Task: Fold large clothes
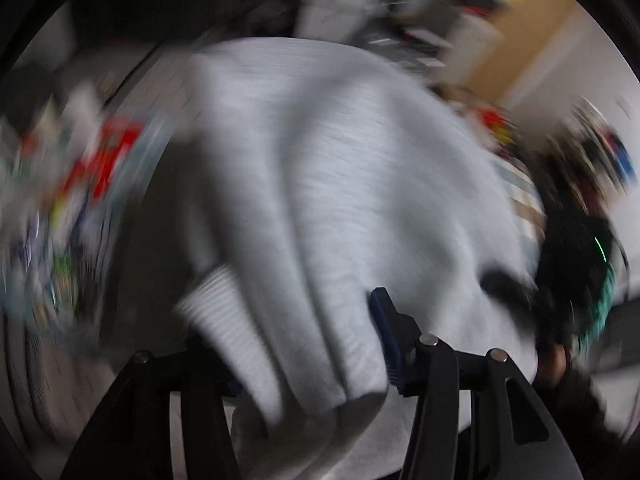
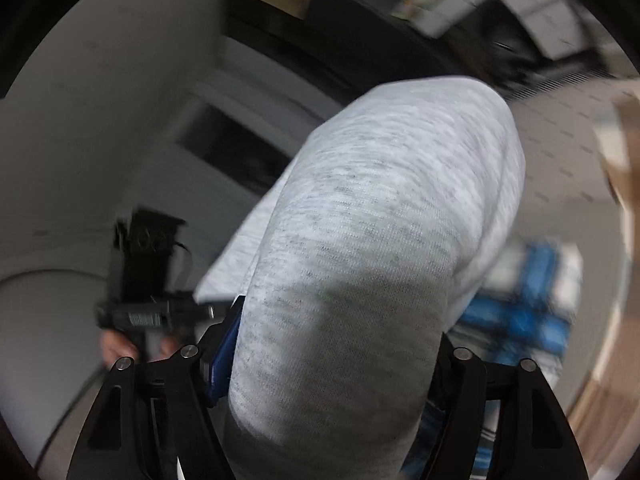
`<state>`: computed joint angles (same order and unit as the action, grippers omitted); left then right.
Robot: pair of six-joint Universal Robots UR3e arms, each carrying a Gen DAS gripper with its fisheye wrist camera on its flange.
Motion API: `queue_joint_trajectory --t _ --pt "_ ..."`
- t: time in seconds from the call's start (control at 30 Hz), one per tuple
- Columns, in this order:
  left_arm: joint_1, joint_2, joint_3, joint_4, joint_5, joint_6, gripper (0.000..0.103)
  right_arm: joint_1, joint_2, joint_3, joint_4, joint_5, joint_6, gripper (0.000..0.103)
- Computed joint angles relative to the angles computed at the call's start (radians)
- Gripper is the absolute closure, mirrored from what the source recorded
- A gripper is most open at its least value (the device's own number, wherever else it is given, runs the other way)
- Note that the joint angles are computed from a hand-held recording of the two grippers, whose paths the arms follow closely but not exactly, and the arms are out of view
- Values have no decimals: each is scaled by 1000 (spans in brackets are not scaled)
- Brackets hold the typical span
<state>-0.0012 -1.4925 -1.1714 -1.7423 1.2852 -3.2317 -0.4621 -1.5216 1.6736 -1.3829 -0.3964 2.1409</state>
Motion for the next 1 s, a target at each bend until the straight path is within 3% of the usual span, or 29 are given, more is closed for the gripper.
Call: queue_joint_trajectory --t 0.03,0.1,0.17,0.27,0.37,0.5,0.57,0.6,0.63,0.67,0.73,0.77,0.83,0.9,0.97,1.0 --pt "45 15 -75 -3 -28 9 57 18 -31 105 -209 -78 129 21" --pt "132 84 -249 43 -108 46 53 17 -107 258 -402 -161 189 19" --pt "200 175 -355 75 -174 98 53 -42 -205 316 -280 -166 5 19" --pt "204 240 -367 113 -127 85 53 -98 -292 317 -134 -218 -84 18" --pt "132 258 -318 166 19 10 53 -146 -335 340 -81 -235 -108 18" --pt "136 365 -313 176 27 13 53 -154 -401 333 -78 -273 -128 18" --pt "45 377 -327 277 68 -37 53 -158 -386 267 -12 -294 -202 18" --pt "42 401 -381 340 69 -32 44 -177 -400 233 48 -299 -249 18" --pt "-4 420 -441 420 60 -23 28 -230 -431 215 114 -283 -329 18" --pt "-27 428 -498 473 72 -12 23 -305 -475 210 197 -244 -427 18" --pt "-134 382 -594 586 130 -49 23 -413 -513 159 367 -168 -598 18" --pt "-148 362 -642 623 126 -56 23 -410 -498 109 371 -133 -597 15" --pt "-137 338 -747 693 86 -77 23 -300 -434 32 206 -97 -450 13" --pt "-93 348 -872 800 22 -90 23 -105 -329 -26 -184 -149 -158 16" --pt "-65 355 -963 883 -28 -110 18 98 -179 -105 -584 -309 130 16" --pt "-29 355 -1030 947 -72 -99 14 178 -113 -141 -692 -400 216 16"
